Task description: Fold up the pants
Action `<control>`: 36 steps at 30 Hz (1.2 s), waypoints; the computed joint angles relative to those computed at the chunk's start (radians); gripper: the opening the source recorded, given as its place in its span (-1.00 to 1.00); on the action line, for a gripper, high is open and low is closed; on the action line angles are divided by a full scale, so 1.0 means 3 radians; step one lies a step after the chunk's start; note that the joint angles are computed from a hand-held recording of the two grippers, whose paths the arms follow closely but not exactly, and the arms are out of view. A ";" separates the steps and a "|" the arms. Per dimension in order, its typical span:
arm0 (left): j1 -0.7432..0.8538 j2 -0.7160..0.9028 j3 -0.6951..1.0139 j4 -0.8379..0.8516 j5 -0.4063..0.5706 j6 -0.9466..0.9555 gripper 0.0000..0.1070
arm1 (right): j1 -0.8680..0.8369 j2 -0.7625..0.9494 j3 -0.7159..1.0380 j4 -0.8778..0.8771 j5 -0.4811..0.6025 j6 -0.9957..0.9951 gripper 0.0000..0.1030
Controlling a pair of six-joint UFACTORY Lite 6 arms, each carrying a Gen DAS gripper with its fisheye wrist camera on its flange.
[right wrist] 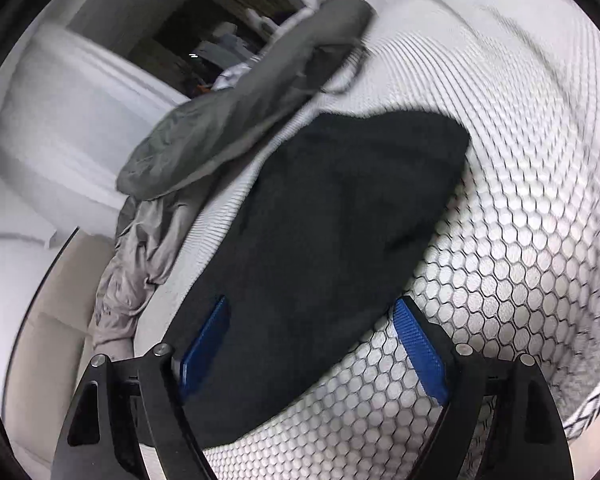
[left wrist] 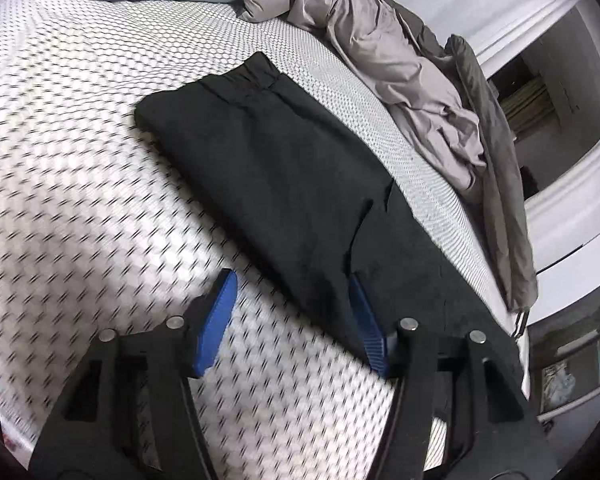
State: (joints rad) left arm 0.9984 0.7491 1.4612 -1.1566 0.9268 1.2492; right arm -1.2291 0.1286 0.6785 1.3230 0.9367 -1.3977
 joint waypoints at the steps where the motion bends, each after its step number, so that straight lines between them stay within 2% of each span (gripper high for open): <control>1: -0.0053 0.0079 0.0129 0.0029 -0.0001 -0.0150 -0.31 | 0.0086 0.0048 0.0004 0.0128 -0.0134 -0.0005 0.13; 2: -0.0102 0.0143 0.0233 0.0035 -0.0029 -0.0268 -0.44 | 0.0172 0.0118 0.0018 0.0304 -0.0203 -0.0047 -0.03; 4: -0.0251 0.0337 0.0495 -0.0027 -0.0213 -0.0423 -0.90 | 0.0363 0.0293 0.0112 0.0610 -0.0240 -0.0158 -0.38; 5: -0.0284 0.0362 0.0526 -0.0049 -0.0278 -0.0430 -0.95 | 0.0462 0.0340 0.0154 0.0697 -0.0280 -0.0180 -0.68; 6: -0.0290 0.0300 0.0453 -0.0116 -0.0331 -0.0369 -0.98 | 0.0529 0.0332 0.0154 0.0764 -0.0276 -0.0235 -0.88; 9: -0.0377 0.0110 0.0373 -0.0224 -0.0473 -0.0116 -0.98 | 0.0574 -0.0269 -0.0094 0.0736 -0.0525 -0.0312 -0.97; 12: -0.0399 0.0120 0.0621 0.0226 -0.0414 -0.0276 -0.97 | 0.0313 -0.0763 -0.0396 0.0593 -0.0596 -0.0127 -0.97; 15: -0.0437 0.0350 0.0937 0.0667 -0.0369 -0.0573 -0.97 | 0.0699 -0.0633 -0.0398 0.0573 -0.1058 -0.0080 -0.97; 17: -0.0433 0.0364 0.0882 0.0583 -0.0401 -0.0409 -0.93 | 0.0885 -0.0543 -0.0381 0.0613 -0.1243 -0.0096 -0.97; 19: -0.0393 0.0316 0.0675 0.0342 -0.0443 -0.0111 -0.70 | 0.1067 -0.0642 -0.0429 0.0659 -0.1510 -0.0206 -0.97; 22: -0.0332 0.0403 0.0578 -0.0017 -0.0307 0.0336 -0.39 | 0.1154 -0.0659 -0.0401 0.0489 -0.1615 0.0020 -0.95; 25: -0.0305 0.0444 0.0574 -0.0087 -0.0170 0.0446 -0.22 | 0.1163 -0.0776 -0.0507 0.0650 -0.1660 -0.0052 -0.94; 27: -0.0239 0.0564 0.0760 0.0012 0.0042 0.0320 -0.18 | 0.1067 -0.1009 -0.0695 0.0787 -0.1690 -0.0252 -0.94; 29: -0.0232 0.0702 0.0946 -0.0016 0.0197 0.0247 -0.22 | 0.1227 -0.1254 -0.0869 0.1085 -0.1936 -0.0448 -0.94; 31: -0.0199 0.0771 0.0970 -0.0124 0.0280 0.0320 -0.80 | 0.1605 -0.1309 -0.0871 0.1514 -0.2310 -0.0615 -0.94; 33: -0.0116 0.0947 0.1131 -0.0171 0.0432 0.0309 -0.90 | 0.1701 -0.1309 -0.0850 0.1737 -0.2495 -0.0801 -0.95; 36: -0.0052 0.1314 0.1604 -0.0142 0.0703 0.0057 -0.92 | 0.1871 -0.1065 -0.0641 0.2082 -0.2797 -0.0963 -0.95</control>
State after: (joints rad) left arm 0.9826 1.1433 1.9426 -1.1993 1.1376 1.2663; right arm -0.6676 -0.1908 0.4862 1.9477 0.0976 -1.6866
